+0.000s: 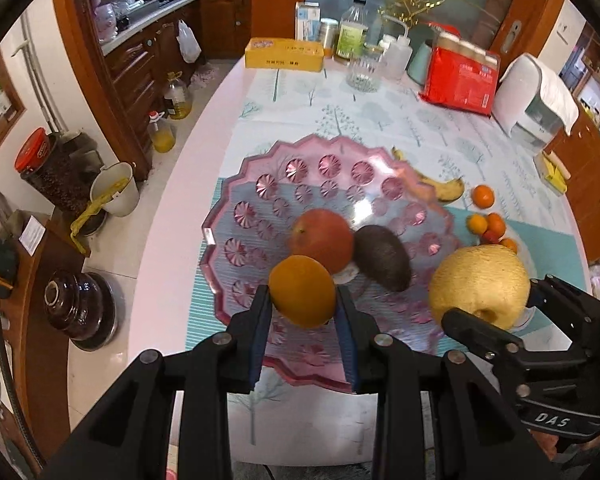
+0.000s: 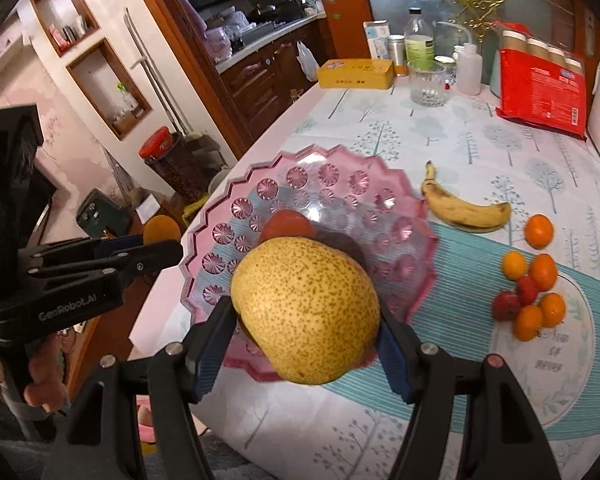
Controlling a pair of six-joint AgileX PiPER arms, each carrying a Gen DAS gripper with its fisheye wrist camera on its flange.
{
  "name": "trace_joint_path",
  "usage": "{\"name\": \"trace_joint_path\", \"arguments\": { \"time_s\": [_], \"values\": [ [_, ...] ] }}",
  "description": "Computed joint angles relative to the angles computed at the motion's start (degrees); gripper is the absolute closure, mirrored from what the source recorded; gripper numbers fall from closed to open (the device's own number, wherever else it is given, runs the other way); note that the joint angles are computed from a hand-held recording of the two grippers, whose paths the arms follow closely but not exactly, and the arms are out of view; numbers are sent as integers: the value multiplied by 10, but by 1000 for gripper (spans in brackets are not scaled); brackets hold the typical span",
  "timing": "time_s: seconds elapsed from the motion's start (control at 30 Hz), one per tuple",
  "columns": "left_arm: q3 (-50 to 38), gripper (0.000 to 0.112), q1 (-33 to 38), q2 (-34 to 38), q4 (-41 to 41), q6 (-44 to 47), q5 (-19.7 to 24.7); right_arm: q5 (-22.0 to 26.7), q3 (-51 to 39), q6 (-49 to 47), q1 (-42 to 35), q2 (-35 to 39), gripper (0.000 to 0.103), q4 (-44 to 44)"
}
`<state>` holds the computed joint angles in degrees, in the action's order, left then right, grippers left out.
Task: Organize fruits
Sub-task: 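Carry the pear and orange into the pink bowl and release both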
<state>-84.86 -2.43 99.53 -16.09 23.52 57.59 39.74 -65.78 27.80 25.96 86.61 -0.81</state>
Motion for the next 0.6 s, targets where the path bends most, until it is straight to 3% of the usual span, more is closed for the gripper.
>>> {"name": "trace_joint_path", "arguments": {
  "time_s": [0.23, 0.6],
  "values": [
    [-49, 83, 2, 78, 0, 36, 13, -1, -33, 21, 12, 82, 36, -12],
    [-119, 82, -32, 165, 37, 27, 27, 2, -55, 11, 8, 134, 36, 1]
  ]
}}
